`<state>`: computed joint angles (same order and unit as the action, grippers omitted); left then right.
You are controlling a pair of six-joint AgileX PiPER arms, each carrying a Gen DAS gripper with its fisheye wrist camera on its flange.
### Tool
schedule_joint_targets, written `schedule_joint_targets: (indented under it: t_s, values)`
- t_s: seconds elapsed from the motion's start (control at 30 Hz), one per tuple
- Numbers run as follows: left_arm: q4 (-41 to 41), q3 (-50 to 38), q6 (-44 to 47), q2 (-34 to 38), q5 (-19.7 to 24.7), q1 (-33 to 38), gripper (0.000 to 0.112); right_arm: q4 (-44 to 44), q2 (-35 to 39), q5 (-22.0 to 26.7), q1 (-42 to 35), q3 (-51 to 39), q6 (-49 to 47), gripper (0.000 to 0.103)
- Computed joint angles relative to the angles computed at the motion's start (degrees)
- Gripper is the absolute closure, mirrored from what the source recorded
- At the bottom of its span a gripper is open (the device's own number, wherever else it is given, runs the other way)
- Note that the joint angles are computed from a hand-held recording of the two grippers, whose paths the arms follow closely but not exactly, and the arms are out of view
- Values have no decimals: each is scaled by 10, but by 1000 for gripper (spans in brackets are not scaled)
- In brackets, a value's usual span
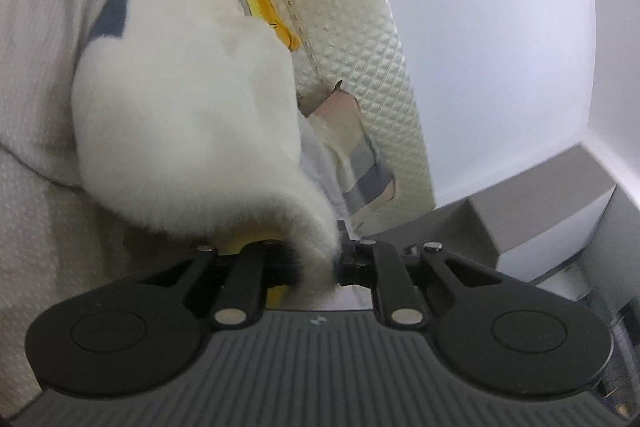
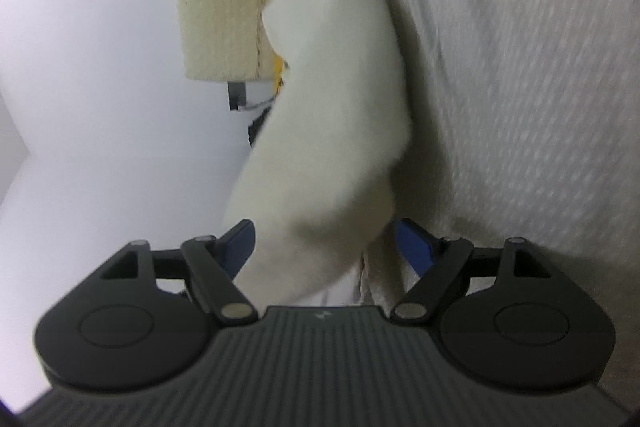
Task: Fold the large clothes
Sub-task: 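Lift the sweater with both grippers and flip it over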
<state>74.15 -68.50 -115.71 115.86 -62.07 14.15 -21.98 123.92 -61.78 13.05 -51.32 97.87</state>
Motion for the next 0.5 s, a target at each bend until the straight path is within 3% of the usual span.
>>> schedule_joint_targets:
  t_s: [0.1,0.27,0.37,0.5]
  values:
    - [-9,-2,-3,11,-10,4,97,1,38,-28,1,-49,21,22]
    - [-26,-9,4,20,-26,11,97,-3,91,-25,13,-142,67,18]
    - [-46,-7,2,28,-41,18,97,-46,112,9,18,-196,96,18]
    - [-64,-8,9,30,-45,20,97,31,133,-21,13,-213,69,18]
